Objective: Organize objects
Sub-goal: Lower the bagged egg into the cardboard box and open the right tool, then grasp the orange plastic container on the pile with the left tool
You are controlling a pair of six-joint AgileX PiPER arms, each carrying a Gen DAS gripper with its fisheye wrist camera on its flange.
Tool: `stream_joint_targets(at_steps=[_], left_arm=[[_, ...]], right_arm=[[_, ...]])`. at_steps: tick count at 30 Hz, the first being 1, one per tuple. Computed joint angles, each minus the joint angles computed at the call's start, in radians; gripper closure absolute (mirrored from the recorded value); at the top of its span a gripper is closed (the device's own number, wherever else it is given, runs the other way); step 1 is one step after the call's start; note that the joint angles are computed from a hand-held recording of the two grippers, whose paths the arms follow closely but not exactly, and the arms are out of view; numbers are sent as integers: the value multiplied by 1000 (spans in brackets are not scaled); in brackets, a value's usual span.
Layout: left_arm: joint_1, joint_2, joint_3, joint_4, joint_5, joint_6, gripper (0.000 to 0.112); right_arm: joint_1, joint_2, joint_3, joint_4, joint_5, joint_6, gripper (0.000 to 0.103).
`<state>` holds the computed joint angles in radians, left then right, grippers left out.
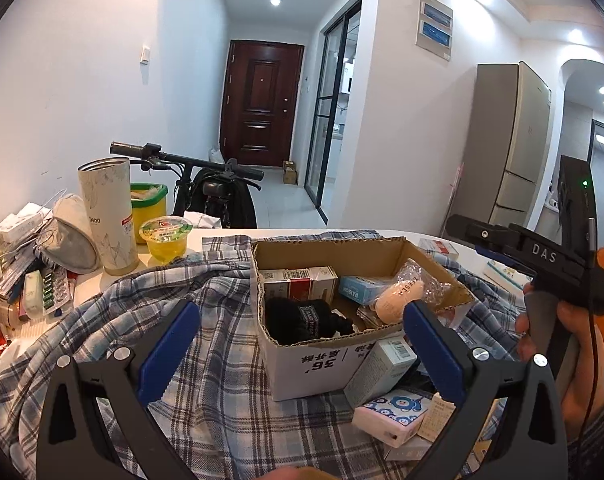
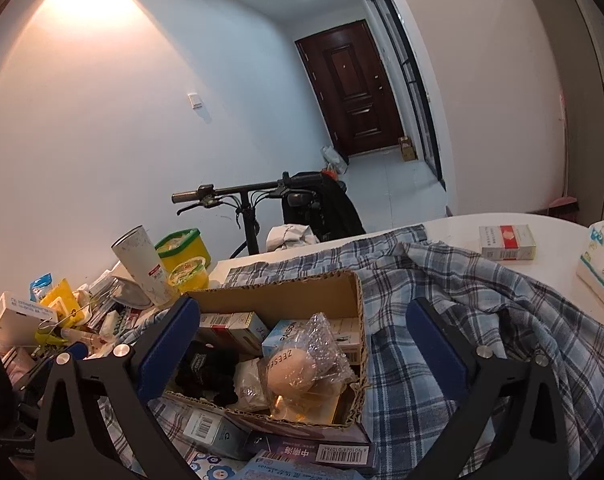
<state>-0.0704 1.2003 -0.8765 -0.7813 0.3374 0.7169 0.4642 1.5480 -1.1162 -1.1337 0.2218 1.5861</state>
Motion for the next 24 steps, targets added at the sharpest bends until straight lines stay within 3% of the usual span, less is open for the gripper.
stream_joint_targets(at_steps=[3, 7, 11, 16, 19, 24], left_arm=[[31, 6, -13, -56, 50, 65, 9], [80, 10, -55, -94, 180, 246, 9], [201, 36, -82, -160, 427, 510, 9], [196, 132, -131, -32, 578, 468, 9], [143, 180, -155, 73, 604, 383, 9], [54, 188, -118, 200, 578, 344, 9]], right_arm=[[-1, -8, 9, -59, -7, 66, 0], [5, 5, -9, 16, 6, -12, 0], [23, 20, -28, 68, 27, -79, 0], [26, 19, -23, 67, 4, -81, 0], [27, 17, -22, 55, 12, -71, 0], [21, 19, -23, 79, 4, -89, 0]])
